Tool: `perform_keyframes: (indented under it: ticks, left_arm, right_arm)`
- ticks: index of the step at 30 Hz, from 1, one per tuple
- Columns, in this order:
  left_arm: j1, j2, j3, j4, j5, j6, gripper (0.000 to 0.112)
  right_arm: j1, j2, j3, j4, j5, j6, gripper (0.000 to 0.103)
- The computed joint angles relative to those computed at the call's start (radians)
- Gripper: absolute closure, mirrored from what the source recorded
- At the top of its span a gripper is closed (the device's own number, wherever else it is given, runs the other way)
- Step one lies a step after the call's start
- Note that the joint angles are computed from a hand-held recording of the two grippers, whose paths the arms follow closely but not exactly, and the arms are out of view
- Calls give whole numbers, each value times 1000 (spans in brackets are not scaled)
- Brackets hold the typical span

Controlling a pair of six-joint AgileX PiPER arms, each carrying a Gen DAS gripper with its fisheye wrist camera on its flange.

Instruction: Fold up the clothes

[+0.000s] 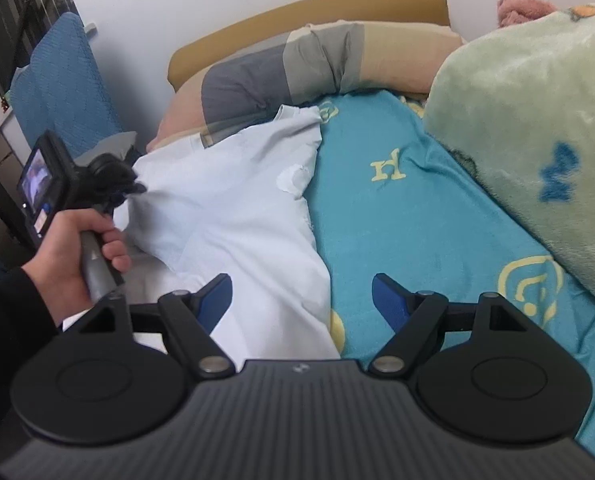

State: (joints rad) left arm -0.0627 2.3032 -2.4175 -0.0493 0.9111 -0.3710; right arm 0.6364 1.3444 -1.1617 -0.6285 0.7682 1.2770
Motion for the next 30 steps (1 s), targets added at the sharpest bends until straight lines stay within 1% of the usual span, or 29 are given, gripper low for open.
perform_keyframes:
  ticks: [1,2,3,4,5,7,8,9,12,13,15,16,17,19,20,24,27,30]
  left_arm:
    - [11,-12,16,-3,10,-6,106]
    - [25,-49,72,-9,-2,-15,97]
    - [40,-99,161,-20,-43,-18,81]
    - [63,-135,209,-48,-45,-19,72]
    - [89,-167,249,-79,-41,-18,61]
    - [162,-242,352,-188,-47,17,48]
    - [208,-269,384,-258,-30,46,34]
    - [258,-281,394,-333,6,77,26]
    - [382,-311,436,-460,64,88,25]
    - [414,-317,449,-494,66,75,25]
    - [476,-334,522,-626,44,100,20]
    - [502,-328,541,-689,56,107,20]
    - [527,-309,537,-741,84,112,20]
    - [549,-270,537,-801,108,138,20]
    - [558,-251,536,-825,119,149,20]
    - [567,-198,543,-848,105,172,20]
    - [570,-154,535,-823,106,161,21]
    - [574,-106,554,-866,84,160,22]
  right_arm:
    - [-4,2,2,4,-5,-4,25]
    - [-8,4,4,8,-9,-8,25]
    - [-10,4,6,10,-12,-10,25]
    - [-10,1,8,9,-12,-7,25]
    - [-8,-3,11,4,-10,-3,25]
    - [-2,-11,16,-8,-4,6,25]
    - [7,-16,18,-19,5,14,25]
    - [18,-21,20,-30,14,21,25]
    - [52,-33,23,-60,50,37,25]
    - [64,-35,23,-70,65,41,25]
    - [87,-31,19,-84,99,42,25]
    - [97,-28,18,-88,115,38,25]
    - [106,-24,16,-91,130,33,25]
    - [116,-17,14,-89,154,26,25]
    - [119,-13,12,-86,163,22,25]
    - [129,6,7,-81,194,11,25]
    - [117,30,-6,-56,191,-10,25]
    - [95,68,-29,-8,169,-44,25]
